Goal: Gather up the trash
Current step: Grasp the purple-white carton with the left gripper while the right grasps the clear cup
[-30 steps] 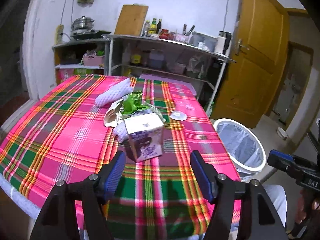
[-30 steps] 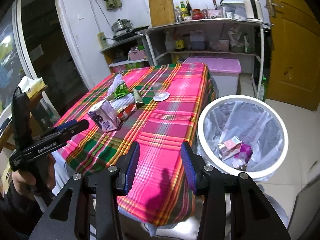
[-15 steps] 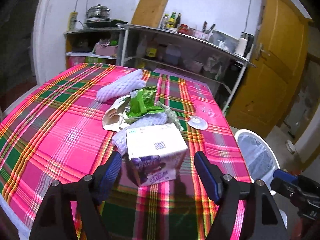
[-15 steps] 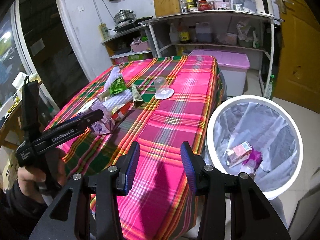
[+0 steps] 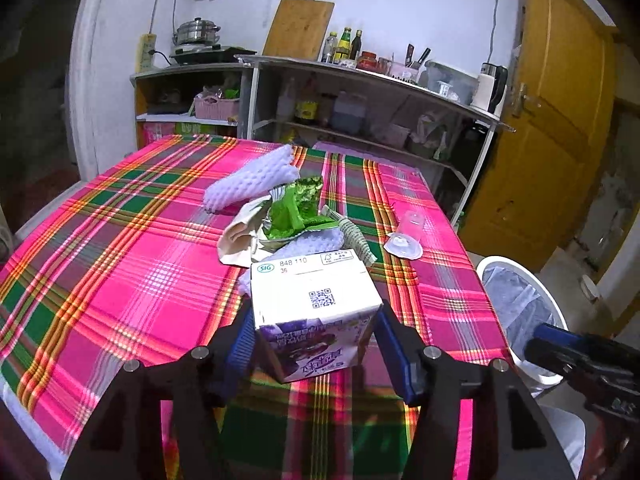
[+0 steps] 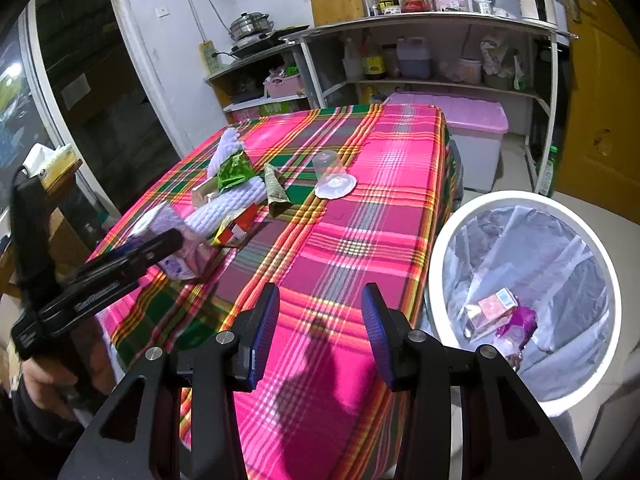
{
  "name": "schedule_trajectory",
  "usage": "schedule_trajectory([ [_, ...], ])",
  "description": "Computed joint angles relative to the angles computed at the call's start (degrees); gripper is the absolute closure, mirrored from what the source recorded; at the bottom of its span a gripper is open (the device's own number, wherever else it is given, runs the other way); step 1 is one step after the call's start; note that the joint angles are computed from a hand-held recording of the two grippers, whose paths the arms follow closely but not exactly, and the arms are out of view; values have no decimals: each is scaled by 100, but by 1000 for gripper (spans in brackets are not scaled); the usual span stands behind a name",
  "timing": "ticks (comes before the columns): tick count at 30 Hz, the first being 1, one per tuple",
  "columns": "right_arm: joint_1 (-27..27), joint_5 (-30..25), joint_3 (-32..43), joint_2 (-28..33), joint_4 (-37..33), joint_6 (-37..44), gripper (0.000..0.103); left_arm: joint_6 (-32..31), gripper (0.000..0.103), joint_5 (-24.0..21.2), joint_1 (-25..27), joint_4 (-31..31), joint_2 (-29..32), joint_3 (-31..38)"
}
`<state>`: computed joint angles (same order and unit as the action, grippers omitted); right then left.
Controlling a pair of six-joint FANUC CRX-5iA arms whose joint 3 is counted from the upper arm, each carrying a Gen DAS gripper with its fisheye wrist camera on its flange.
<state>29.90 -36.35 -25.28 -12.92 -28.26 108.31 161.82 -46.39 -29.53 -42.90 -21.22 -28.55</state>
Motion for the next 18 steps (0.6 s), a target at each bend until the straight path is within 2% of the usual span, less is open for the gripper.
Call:
schedule_trajectory([
  [7,342,296,237,419,574,-436,59,-40,45,-138,-26,28,-336,-151],
  [12,595,445,515,900,1189,-824,59,-136,45,-89,66,103,-413,-215],
  [18,692,441,962,1462,1445,-893,59,-384,45,95,360,266,-562,-358],
])
